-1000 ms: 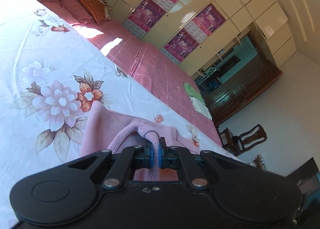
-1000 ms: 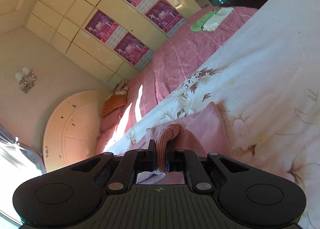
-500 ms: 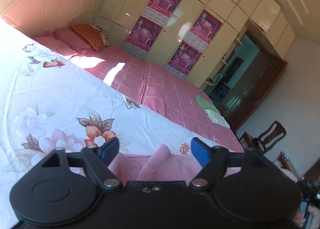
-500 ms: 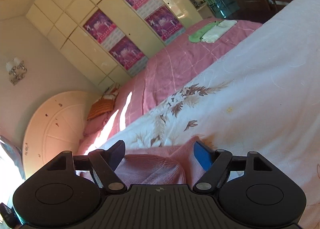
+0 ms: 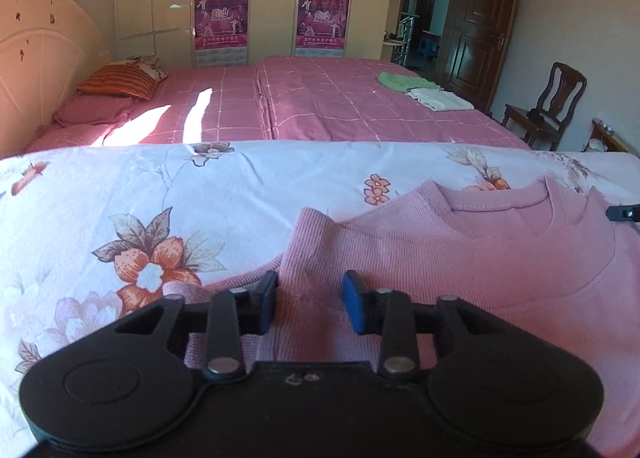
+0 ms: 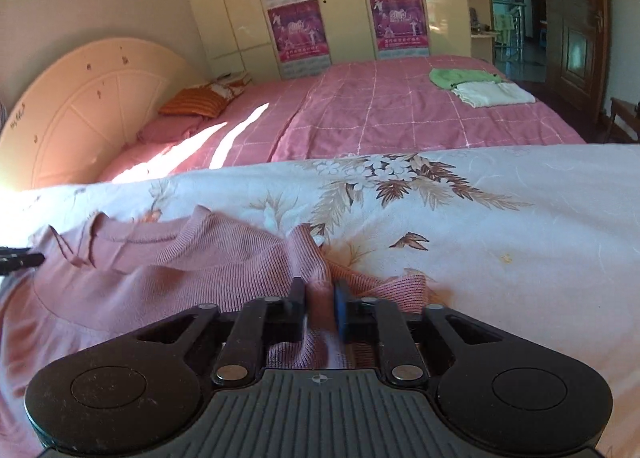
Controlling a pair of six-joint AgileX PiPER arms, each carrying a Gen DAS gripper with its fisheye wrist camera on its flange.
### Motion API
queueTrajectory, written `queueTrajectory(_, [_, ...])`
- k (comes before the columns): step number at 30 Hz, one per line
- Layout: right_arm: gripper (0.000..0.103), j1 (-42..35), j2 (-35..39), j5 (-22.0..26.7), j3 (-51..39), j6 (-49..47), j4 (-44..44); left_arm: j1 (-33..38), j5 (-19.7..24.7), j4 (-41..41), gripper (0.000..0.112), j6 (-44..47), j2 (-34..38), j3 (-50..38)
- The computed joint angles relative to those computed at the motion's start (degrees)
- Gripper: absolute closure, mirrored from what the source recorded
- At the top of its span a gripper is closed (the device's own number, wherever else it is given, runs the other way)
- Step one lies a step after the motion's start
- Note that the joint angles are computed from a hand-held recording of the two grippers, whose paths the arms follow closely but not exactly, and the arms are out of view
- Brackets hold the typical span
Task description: Fold small clothes
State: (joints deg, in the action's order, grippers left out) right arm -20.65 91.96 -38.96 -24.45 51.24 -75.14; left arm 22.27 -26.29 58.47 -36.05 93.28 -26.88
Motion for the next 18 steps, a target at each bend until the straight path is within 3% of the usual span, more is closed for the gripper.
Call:
queueTrajectory(2, [0.093,-0.60,-1.12,-1.28,2.02,-4.78,4.15,-0.59,-3.11,-11.46,0.104,10.11,-4.19,4.96])
queueTrajectory(5, [0.093,-5.66,-3.63,-9.45,6.75,-11.47,10.11,6.01,-19.56,-17.27,0.104,15.56,-7.86,13.90])
queueTrajectory(7, [0.093,-6.61,-4.69,-12.15,8.04,-13.34,13.47,8.85,-26.12,-18.87,0.104,16.79,-8.69,17.12])
queueTrajectory(9, [0.093,-3.23,-3.91,-11.80,8.68,-18.62,20.40,5.34,-23.52,-25.18,0.104,17.80,-8.40,16.55])
queueTrajectory(12, [0.093,3.69,0.36,-4.36,5.55,-19.19,26.64,-1.54,-9.79,-32.52,0.104,18.06,-5.03,11.11])
queueTrajectory(14, [0.093,5.91,2.79,-0.14,3.74,-18.82,28.05,-1.87,-7.22,-33.31,0.104,18.54,-2.92,9.97])
queueTrajectory(18, [0.093,5.47,4.07,0.59,2.67,-18.31,26.94,-2.84,-4.50,-35.87,0.098,21.01,-3.35,8.96])
